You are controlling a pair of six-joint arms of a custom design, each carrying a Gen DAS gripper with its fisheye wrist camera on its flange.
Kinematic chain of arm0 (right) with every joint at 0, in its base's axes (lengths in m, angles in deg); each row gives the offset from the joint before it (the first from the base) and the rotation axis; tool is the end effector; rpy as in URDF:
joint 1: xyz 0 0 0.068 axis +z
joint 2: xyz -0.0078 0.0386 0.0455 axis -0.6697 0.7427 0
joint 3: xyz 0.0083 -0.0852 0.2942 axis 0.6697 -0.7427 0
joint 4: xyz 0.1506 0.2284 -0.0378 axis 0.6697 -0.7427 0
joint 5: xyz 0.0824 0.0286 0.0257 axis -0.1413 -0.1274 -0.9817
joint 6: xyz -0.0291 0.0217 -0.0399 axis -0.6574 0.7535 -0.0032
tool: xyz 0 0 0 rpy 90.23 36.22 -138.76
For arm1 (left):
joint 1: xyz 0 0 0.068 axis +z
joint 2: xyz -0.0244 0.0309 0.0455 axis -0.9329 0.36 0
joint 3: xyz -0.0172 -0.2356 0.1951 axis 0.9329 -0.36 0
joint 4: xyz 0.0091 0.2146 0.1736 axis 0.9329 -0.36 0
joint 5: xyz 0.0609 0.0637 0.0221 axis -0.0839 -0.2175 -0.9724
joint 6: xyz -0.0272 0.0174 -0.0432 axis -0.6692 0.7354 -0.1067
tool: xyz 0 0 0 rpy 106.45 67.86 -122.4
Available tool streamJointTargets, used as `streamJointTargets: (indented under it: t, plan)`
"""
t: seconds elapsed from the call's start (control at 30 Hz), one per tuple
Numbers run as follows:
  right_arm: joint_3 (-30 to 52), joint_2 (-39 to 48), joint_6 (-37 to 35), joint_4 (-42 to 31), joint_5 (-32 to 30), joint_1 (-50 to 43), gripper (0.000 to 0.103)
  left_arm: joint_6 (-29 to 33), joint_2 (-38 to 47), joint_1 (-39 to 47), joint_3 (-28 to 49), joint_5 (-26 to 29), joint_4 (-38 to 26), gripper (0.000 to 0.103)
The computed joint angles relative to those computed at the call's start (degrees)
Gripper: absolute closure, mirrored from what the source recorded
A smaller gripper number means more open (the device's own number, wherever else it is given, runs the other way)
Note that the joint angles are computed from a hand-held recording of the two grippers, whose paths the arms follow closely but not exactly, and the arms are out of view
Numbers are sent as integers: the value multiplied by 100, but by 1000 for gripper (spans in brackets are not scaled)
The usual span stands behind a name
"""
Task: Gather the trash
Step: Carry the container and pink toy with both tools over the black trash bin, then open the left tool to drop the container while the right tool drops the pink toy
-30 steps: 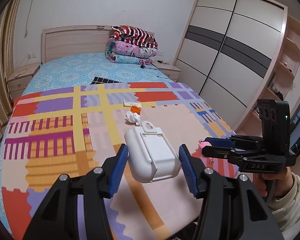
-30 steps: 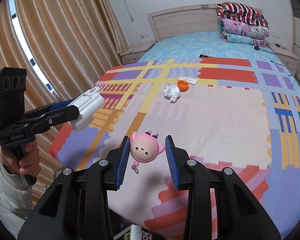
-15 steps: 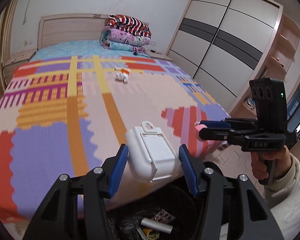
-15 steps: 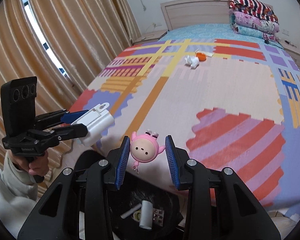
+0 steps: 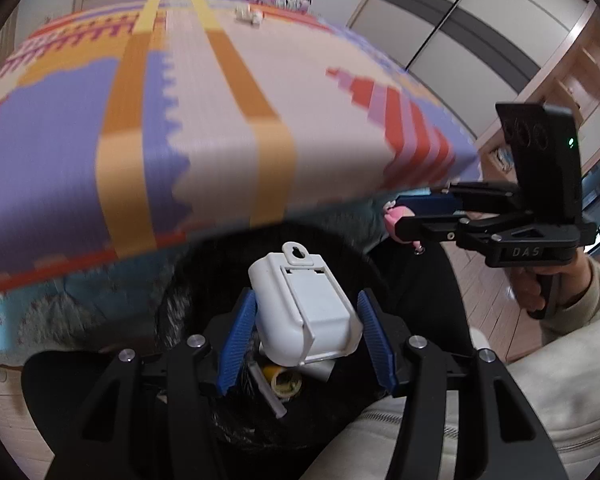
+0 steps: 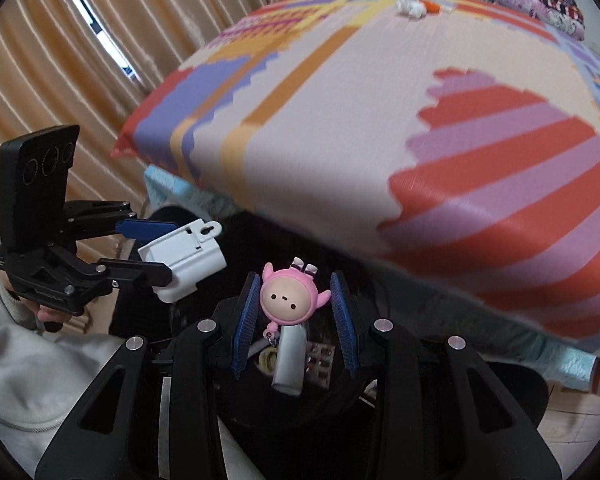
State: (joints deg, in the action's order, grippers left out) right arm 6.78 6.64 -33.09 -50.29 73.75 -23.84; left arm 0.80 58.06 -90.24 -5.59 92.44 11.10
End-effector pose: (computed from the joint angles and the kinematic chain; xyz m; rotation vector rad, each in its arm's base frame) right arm 0.3018 0.1090 0.2796 -0.2895 2.6563 0.5138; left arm 0.3238 -0.1455 0.2073 0.8705 2.5381 -0.7622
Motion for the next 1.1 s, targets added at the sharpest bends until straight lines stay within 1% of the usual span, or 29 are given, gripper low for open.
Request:
streamJointTargets:
  t: [0.07,0.23,0.37,0.43,0.57,0.63,0.77,1.03,1.07,1.1]
  plan:
    - [-78,103,-17,-21,116,115,67,49,121,-75,-118,-109,13,52]
    - [-409,422,-20,39,157,333,67,162,419,-315,-320,-531,74,52]
    - [-471,670,-100,22,315,519,67,173,693,-522,-386,-815,130,52]
    - [-428,825,-184,-50,616,710,67,145,789,-550,-417,-836,176,52]
    - [-361,1060,-249,-97,667,856,67,99,954,-562,-419,-904,235,52]
    - [-264,1245,-220,-144,836,950,67,60,1042,-554,-365,-875,170,52]
    - [-160,1411,-201,-196,806,1046,67,6,1183,-553,-316,-846,120,52]
    - [-110,1604,-302,-221,850,1124,66,24,1251,-617,-222,-995,62,51]
    - [-106,1608,-307,-225,838,1116,65,20,1259,-615,-208,-1009,53,51]
    - [-110,1608,-313,-218,835,1112,62,19,1258,-615,-211,-1020,45,51]
